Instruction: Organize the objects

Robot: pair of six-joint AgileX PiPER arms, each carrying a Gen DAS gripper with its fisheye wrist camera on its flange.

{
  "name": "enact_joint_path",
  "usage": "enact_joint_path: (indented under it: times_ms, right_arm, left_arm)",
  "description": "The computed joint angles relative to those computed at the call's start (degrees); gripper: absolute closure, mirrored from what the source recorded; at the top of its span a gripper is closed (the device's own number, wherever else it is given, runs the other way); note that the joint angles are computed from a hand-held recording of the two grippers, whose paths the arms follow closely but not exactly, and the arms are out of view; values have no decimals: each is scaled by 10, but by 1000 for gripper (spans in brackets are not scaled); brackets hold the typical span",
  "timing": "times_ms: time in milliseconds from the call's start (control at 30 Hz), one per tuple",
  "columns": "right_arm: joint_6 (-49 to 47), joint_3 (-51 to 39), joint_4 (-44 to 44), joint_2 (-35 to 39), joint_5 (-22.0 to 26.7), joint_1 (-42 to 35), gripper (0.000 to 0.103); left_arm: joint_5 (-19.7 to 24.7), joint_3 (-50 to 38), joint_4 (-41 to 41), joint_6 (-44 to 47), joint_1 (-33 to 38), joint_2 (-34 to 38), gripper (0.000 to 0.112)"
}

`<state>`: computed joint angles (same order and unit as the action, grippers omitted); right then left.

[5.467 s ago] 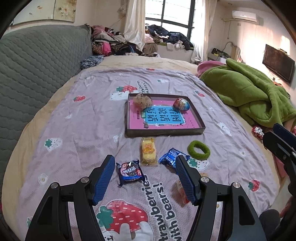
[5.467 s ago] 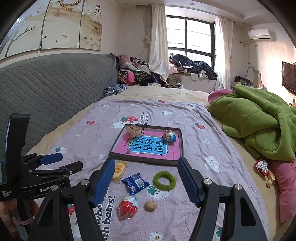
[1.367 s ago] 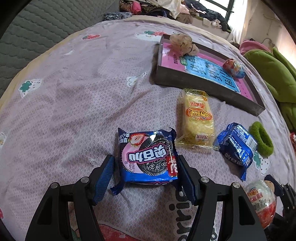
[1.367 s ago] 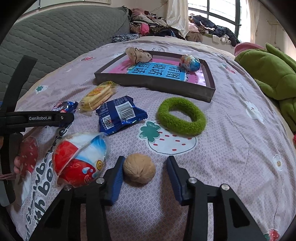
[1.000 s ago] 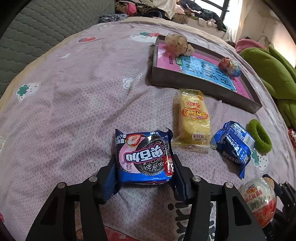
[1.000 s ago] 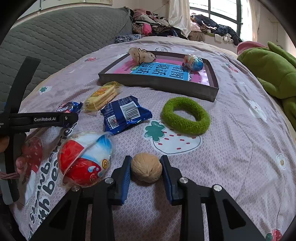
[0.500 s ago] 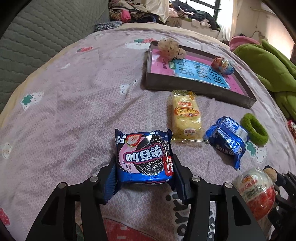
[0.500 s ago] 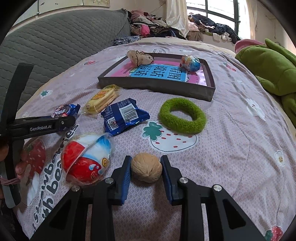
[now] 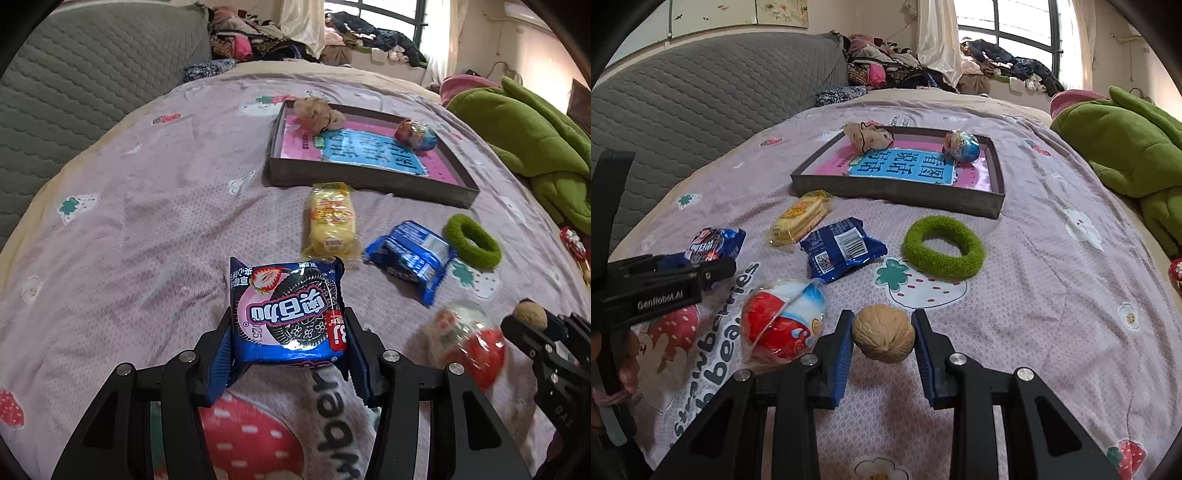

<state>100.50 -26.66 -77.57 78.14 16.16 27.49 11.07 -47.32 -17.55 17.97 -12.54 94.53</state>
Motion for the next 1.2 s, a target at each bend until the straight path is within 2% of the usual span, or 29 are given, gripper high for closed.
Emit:
enact_joint_path:
  times_ms: [100,233,367,600,800,1067,1200]
  right_arm:
    - [-20,4,28,-19,15,12,71]
    - [-46,9,63,-48,32,24,71]
    - [-59,11,85,-72,49,38,71]
    - [-69,17,108,-105,72,56,71]
    - [-85,14,127,-121,89,67,71]
    - [-115,6,154,-151,127,89,71]
    - [-125,2,162,-161,130,86,71]
  left_arm:
    - [-6,21,23,-25,-9,-25,58]
    - [-8,45,8,-15,-18,-55,58]
    - [-15,68,63,-74,-34,-81,58]
    - [-14,91,79,-89,-45,-122,58]
    - [-16,102,148,-157,-58,-146,58]
    - [-7,99,112,-116,-54,-168,58]
    - [3,94,92,-98,-52,-181,57]
